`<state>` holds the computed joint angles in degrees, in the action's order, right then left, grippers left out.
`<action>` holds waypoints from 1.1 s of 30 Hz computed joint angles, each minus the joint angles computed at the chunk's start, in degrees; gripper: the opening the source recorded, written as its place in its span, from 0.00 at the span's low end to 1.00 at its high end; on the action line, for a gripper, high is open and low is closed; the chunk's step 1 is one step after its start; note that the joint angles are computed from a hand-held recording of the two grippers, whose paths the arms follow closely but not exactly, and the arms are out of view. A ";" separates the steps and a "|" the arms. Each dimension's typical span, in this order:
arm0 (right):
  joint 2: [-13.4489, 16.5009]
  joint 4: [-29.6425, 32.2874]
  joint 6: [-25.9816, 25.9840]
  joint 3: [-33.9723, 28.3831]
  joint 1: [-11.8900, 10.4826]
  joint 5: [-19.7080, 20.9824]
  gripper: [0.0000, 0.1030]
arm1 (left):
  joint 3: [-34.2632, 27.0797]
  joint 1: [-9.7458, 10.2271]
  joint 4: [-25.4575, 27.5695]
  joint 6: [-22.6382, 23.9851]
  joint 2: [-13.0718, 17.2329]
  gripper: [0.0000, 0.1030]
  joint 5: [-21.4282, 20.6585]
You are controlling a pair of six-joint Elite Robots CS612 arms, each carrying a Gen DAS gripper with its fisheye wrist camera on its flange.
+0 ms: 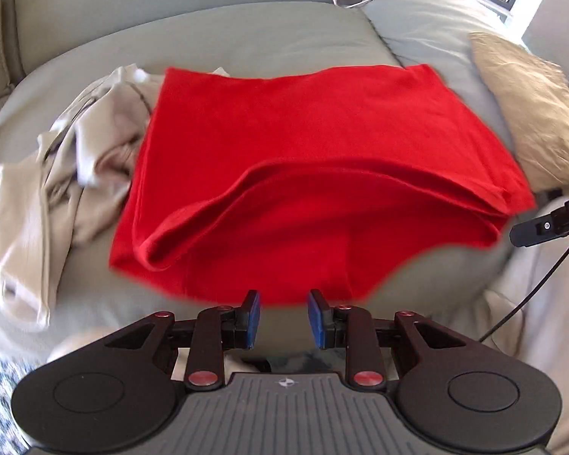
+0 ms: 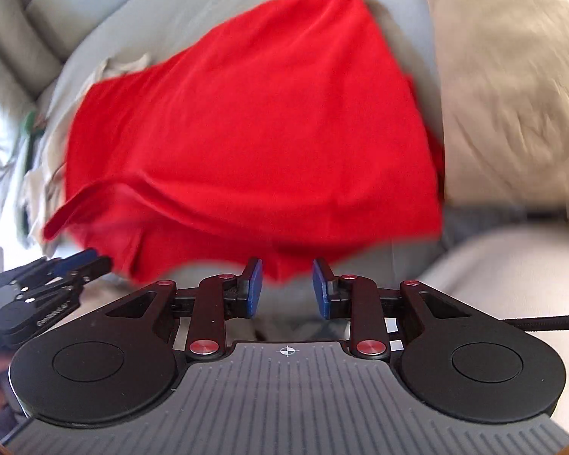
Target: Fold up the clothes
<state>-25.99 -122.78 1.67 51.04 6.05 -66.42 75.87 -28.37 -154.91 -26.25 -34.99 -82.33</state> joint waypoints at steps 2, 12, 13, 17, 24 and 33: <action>-2.99 -5.06 1.42 5.86 -0.52 1.25 0.31 | 4.33 -0.57 -4.37 -2.69 -2.06 0.27 -0.27; -5.74 -21.09 8.75 12.85 -0.44 0.98 0.37 | 7.39 -1.51 -19.90 -12.56 -1.92 0.39 2.89; -5.64 -22.08 8.97 12.80 -0.38 1.02 0.37 | 6.72 -1.59 -20.17 -12.50 -1.52 0.39 3.70; -4.22 -27.50 9.72 11.92 0.19 1.29 0.37 | 2.44 -1.61 -19.61 -10.57 0.95 0.42 5.90; 0.82 -28.93 11.49 5.79 2.16 -2.86 0.34 | -7.39 -2.61 -10.15 -4.65 6.84 0.40 6.95; -0.87 -14.36 9.32 7.81 0.78 -0.93 0.36 | -2.67 -2.84 -3.36 -6.34 3.63 0.41 5.23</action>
<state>-26.86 -137.14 11.00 58.85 6.82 -67.35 73.20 -31.21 -158.27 -32.59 -31.36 -77.10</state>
